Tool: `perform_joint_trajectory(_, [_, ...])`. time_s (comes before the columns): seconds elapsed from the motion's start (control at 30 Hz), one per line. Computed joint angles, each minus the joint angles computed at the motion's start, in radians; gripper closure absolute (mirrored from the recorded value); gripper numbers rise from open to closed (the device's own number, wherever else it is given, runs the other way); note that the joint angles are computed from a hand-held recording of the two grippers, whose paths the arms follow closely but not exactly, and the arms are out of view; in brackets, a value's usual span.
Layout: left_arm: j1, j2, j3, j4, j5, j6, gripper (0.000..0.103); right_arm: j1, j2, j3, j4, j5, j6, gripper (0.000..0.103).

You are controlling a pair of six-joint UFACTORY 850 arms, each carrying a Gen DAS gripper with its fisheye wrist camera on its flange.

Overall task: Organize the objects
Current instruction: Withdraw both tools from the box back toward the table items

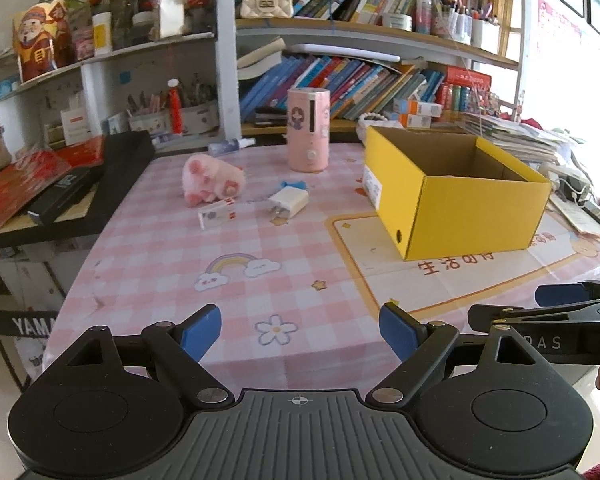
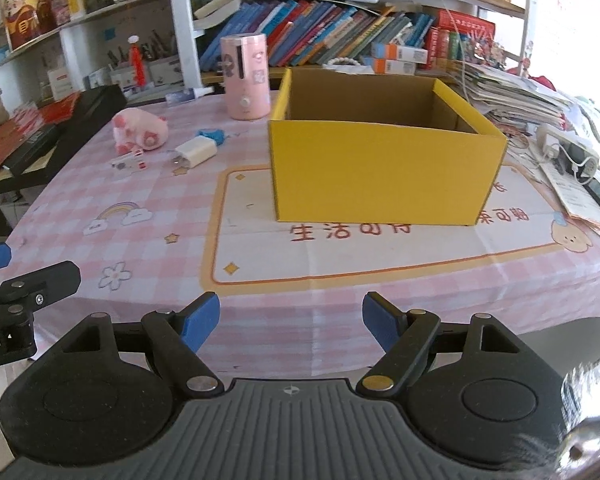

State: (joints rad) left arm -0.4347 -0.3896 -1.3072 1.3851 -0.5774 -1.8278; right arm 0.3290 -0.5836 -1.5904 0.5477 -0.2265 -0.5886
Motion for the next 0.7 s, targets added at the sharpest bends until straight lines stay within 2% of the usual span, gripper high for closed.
perform_joint_trajectory(0.37, [0.011,0.057,0.074,0.040,-0.038,-0.067,0.015,0.037,0.004,0.004,0.117,0.002,-0.141,0.025])
perform_joint_trajectory(0.7, [0.030,0.088,0.115,0.058,-0.058,-0.102,0.015,0.073,-0.016,-0.029,0.139,-0.012,-0.186,0.025])
